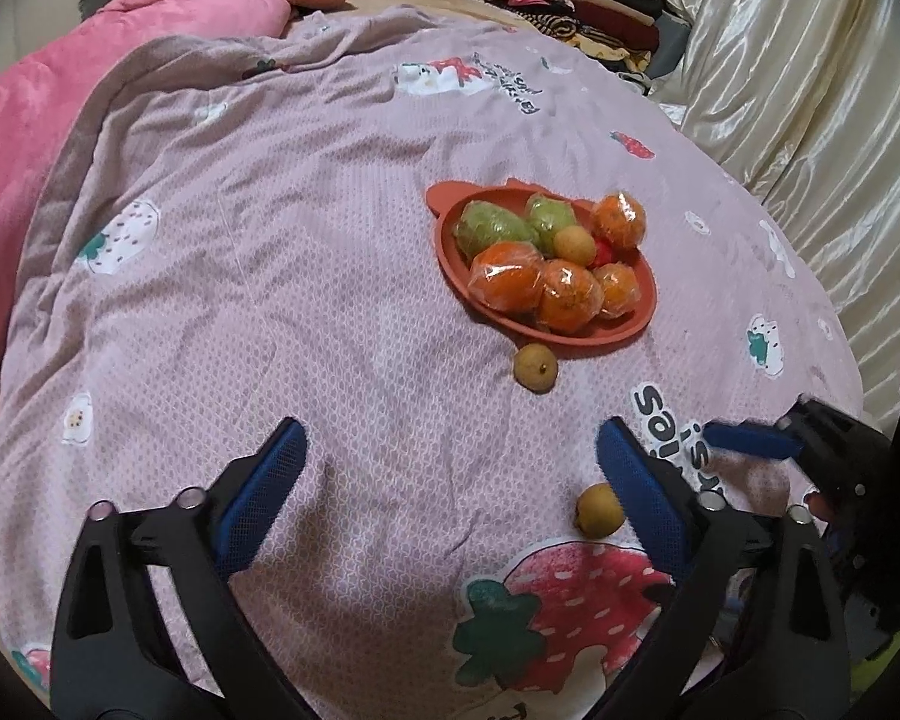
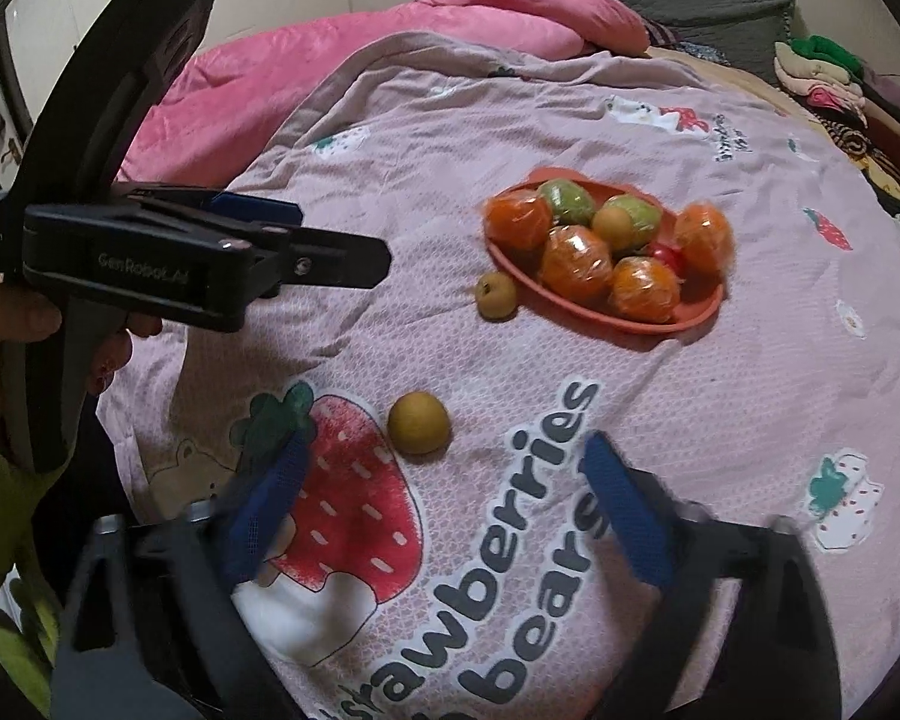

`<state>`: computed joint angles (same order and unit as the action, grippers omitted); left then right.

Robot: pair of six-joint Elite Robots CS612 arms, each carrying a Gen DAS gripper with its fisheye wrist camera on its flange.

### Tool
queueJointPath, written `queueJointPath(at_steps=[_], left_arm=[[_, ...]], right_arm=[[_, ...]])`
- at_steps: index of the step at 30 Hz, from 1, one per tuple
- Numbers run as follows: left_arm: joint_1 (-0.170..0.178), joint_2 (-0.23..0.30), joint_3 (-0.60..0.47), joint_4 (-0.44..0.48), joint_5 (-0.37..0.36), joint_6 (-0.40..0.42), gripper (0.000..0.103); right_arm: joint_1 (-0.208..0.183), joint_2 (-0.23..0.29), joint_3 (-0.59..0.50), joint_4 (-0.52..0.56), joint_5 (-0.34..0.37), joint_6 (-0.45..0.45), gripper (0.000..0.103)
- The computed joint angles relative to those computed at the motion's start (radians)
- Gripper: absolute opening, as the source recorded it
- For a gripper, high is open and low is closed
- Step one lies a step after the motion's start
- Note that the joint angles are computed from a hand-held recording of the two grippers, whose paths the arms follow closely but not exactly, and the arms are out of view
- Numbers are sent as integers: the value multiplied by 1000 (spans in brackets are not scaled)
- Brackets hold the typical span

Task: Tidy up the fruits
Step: 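Grasp a tan round fruit with the right tool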

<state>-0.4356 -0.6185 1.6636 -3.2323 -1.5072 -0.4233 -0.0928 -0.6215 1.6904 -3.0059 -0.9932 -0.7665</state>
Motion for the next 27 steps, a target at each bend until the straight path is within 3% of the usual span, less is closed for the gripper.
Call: queueJointPath(at_steps=[2,7,11,15,24,27], left_arm=[[2,4,-4,1,-11,1,78],[6,14,-18,10,-37,13,65],[8,24,-34,22,-54,19,59],[10,35,-53,34,-70,23,57],[6,65,-114,77,-101,50,46],[4,78,-138,99,-104,56,38]], right_arm=[[5,4,-8,24,-3,-12,70],[15,19,-32,66,-9,-14,46],[22,28,-46,90,-6,-14,40],[24,38,-57,91,-3,-4,26],[-8,30,-62,152,43,9,25],[-21,29,-64,150,52,31,25]])
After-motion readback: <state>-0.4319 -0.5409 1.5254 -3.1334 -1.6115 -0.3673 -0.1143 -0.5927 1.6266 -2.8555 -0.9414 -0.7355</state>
